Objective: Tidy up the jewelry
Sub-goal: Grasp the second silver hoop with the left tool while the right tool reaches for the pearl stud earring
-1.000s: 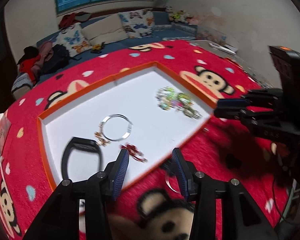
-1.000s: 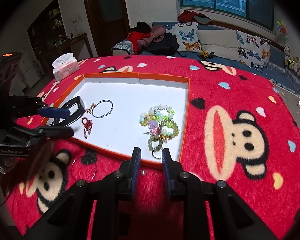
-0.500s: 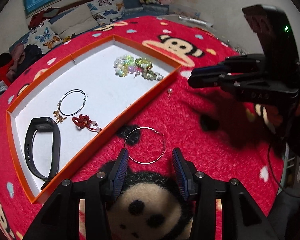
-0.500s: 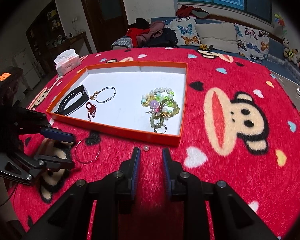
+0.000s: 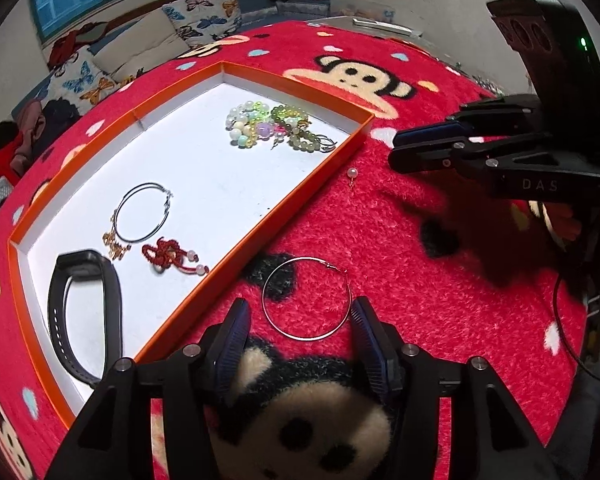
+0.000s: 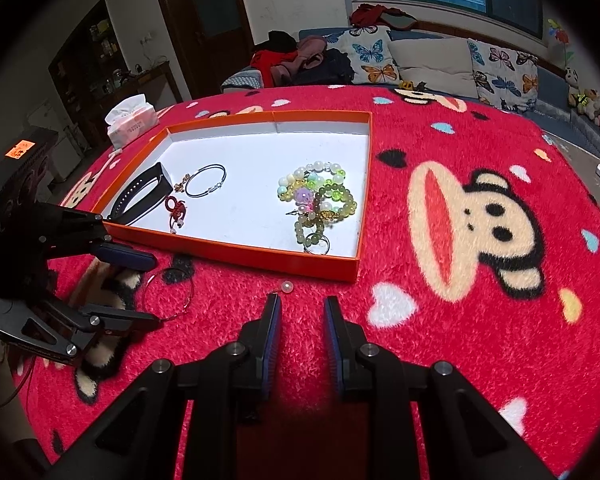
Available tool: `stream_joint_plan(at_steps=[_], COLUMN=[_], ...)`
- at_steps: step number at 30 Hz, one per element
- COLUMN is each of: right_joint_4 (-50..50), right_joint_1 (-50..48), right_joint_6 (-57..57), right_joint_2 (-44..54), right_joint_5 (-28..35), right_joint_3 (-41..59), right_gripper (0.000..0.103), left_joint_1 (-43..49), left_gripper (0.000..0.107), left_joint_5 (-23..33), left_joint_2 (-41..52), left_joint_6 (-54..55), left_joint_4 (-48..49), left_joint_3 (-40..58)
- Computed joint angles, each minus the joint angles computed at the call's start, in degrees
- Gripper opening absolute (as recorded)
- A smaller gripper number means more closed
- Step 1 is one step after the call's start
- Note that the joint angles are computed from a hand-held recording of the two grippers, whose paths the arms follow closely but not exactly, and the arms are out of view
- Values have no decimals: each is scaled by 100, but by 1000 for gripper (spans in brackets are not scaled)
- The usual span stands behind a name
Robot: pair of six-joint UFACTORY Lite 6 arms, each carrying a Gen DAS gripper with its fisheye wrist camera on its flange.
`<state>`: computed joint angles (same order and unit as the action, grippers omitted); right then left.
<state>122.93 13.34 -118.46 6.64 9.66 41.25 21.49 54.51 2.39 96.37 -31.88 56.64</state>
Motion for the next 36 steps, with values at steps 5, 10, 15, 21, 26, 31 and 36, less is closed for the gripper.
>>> stream_joint_plan(at_steps=[5,10,15,21,26,31,36], right_joint_4=[32,109,180,-22,-304,-475,-681], right_joint_1=[-6,-22,-49,-37,50,114,79], right_joint_6=[-39,-118,-229,-63,222,393,581], right_joint_2=[4,21,48,105,130,352,568], right_joint_5=[6,26,84,165,158,153,226], right_joint_3=[-9,-18,-51,-41,10,191,389], right_gripper=[24,24,24,24,24,24,24], left_joint_1=[-129,-222,-228,-179,-73,80,225], left_gripper=[56,56,53,52,52,52,52], left_joint_5=[-70,-120,-126,-213,-181,-72,78], left_joint_2=[35,63,39,-138,-267,-371,-431], left_joint_6=[110,303,498,756,827,877,924], left_joint_4=[15,-10,-78,-220,-283,-305,-301], left_joint_3=[10,-6,-69,-278,-391,-458,-481])
